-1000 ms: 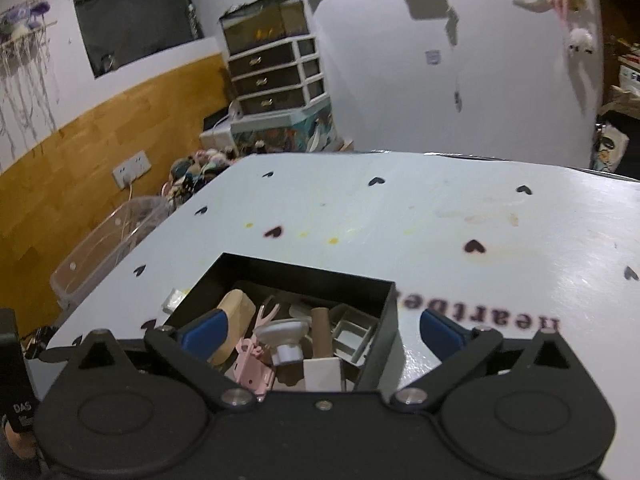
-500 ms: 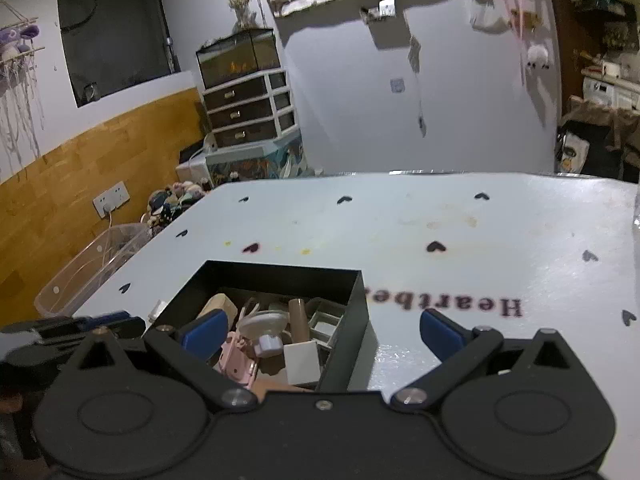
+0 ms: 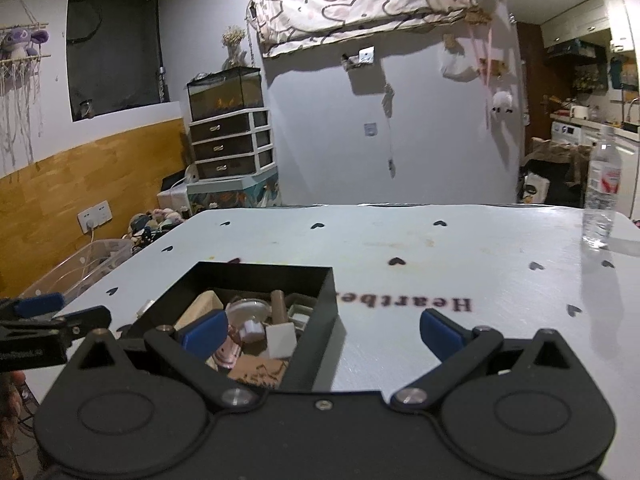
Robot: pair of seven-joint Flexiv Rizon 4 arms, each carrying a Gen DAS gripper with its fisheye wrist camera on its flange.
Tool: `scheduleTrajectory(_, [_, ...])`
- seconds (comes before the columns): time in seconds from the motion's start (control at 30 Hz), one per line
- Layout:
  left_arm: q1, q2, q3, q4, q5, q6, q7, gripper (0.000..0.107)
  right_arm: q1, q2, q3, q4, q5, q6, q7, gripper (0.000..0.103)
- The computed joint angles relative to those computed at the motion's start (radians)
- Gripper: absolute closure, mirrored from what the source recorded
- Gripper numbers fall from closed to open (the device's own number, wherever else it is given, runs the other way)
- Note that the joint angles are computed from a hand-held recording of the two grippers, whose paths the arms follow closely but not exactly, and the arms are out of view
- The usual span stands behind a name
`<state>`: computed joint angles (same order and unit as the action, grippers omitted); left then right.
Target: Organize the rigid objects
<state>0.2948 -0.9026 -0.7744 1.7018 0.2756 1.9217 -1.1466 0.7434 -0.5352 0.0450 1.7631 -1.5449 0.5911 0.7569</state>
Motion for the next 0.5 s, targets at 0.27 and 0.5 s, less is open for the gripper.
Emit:
scheduleTrajectory(0.27, [0.034, 0.018, 0.013, 0.075, 0.075, 0.085, -0.063, 0.004, 0.058, 0.001, 0.025, 0.034, 0.043, -0.108, 0.041, 0.000])
scheduleTrajectory(0.5, [0.008, 0.071, 0.101, 0.121, 0.139, 0.145, -0.137, 0.004, 0.113, -0.008, 0.038, 0.032, 0.064, -0.193, 0.040, 0.000])
